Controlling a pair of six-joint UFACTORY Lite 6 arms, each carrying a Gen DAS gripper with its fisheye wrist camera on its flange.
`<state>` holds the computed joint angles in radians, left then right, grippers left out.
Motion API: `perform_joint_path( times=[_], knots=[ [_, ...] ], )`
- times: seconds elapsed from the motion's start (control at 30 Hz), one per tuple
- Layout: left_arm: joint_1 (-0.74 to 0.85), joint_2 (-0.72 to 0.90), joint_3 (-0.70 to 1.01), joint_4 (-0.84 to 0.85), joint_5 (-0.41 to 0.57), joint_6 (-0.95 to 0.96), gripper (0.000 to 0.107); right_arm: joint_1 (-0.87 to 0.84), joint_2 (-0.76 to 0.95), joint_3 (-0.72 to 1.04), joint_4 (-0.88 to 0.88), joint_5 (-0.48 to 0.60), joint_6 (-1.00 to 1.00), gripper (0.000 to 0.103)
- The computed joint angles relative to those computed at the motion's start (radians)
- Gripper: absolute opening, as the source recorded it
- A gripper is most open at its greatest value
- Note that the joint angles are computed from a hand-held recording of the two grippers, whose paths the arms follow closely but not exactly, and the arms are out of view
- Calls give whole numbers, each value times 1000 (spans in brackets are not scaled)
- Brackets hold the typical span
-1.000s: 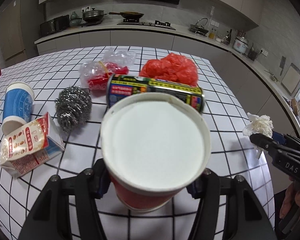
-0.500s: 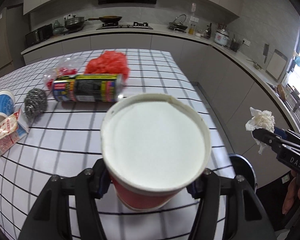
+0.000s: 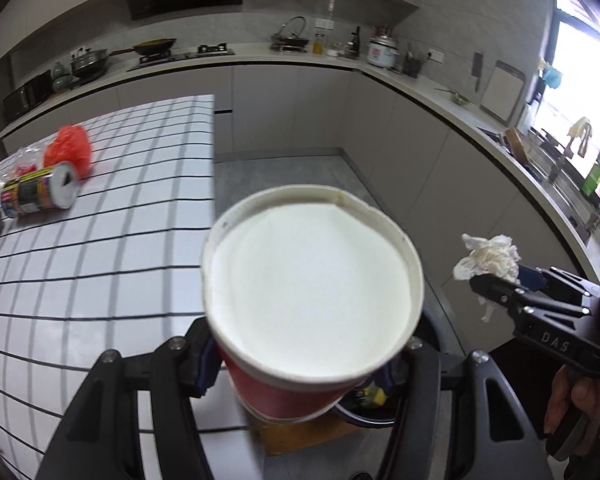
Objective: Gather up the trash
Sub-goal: 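Carry tissue bundle and red cup over the black bin and open both tools to drop them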
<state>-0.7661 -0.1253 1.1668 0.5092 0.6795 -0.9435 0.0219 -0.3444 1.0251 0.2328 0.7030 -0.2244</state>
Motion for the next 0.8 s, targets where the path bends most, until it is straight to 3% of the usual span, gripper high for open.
perform_joint_path(
  times=[0.4, 0.8],
  knots=[
    [-210, 269, 31, 140, -60, -363, 61, -410, -7, -254, 341, 55, -722, 50],
    [-252, 428, 46, 222, -78, -570, 61, -545, 164, -282, 470, 26, -1083, 50]
  ],
)
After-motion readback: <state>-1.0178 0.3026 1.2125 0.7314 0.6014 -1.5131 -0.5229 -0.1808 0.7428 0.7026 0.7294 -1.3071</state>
